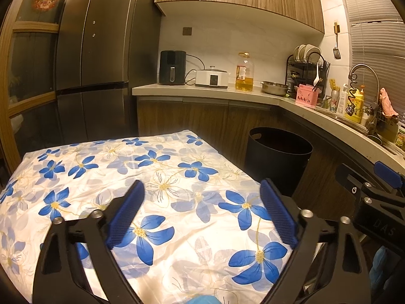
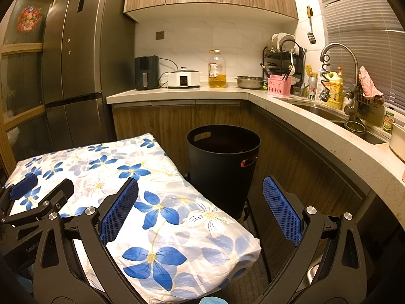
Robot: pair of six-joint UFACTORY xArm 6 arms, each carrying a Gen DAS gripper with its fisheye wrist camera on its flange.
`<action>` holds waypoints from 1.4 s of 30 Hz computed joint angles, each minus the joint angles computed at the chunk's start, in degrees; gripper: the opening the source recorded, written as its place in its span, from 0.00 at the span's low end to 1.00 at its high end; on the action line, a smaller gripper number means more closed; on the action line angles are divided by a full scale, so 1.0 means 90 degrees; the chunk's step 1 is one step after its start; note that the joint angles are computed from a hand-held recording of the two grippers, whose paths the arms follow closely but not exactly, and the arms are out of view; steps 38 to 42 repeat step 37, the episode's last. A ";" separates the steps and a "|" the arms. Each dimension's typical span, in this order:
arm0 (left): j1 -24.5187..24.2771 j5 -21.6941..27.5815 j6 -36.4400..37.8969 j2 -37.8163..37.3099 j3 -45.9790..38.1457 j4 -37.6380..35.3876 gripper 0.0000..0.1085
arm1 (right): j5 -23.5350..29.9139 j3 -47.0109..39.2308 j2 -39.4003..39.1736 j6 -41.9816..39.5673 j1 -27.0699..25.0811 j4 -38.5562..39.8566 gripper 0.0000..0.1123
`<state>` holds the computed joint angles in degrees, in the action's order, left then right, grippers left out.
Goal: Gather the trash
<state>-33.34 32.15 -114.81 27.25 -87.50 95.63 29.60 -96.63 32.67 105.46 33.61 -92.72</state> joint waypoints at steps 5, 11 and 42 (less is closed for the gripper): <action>0.0005 -0.0054 0.0058 0.0018 -0.0024 0.0054 0.63 | 0.0003 0.0013 -0.0010 0.0007 -0.0002 -0.0005 0.87; -0.0021 -0.0006 0.0042 0.0035 -0.0052 0.0103 0.62 | 0.0002 -0.0026 0.0016 -0.0010 0.0010 0.0021 0.87; -0.0136 0.0420 0.0228 -0.0083 0.0109 -0.0259 0.87 | -0.0055 -0.0010 -0.0042 0.0181 0.0012 -0.0137 0.87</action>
